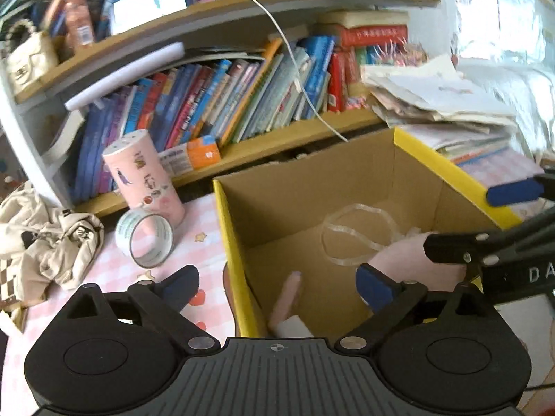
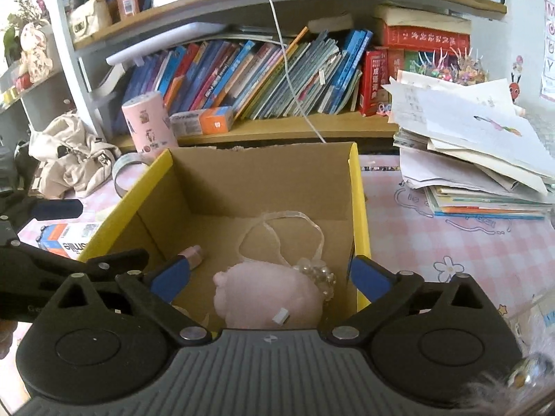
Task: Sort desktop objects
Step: 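Open the right gripper releasing the pig while the left gripper releases the pink stick, then withdraw both grippers up out of the yellow box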
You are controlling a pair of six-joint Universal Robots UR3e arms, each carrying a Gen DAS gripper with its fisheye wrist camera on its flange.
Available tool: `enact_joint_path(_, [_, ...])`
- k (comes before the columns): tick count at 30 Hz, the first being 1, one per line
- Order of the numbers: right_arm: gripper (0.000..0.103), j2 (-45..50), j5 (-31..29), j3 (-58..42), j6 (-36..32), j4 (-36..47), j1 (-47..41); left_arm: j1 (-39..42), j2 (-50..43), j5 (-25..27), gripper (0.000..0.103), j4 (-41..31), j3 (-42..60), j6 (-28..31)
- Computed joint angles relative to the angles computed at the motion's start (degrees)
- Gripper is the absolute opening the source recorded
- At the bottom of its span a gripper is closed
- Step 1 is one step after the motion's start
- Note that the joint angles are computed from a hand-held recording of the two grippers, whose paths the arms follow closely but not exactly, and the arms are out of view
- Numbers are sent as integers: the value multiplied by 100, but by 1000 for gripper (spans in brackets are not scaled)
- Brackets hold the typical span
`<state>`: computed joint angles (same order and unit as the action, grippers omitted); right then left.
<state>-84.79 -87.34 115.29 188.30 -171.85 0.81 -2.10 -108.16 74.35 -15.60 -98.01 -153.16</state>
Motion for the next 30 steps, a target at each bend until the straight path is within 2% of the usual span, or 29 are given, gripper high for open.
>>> enact_joint_path(7, [103,-285,-224,298,26,-242,189,155,389,-191,99,324,-522,7])
enact_joint_path(16, [103,-662,-445,788,-142,-295,508,471,1050,-512,100,356,-1234,-100])
enact_joint_path(30, [103,-817,-388,1051,-73,-120,661,568,1464,-373,100,356,-1842,-93])
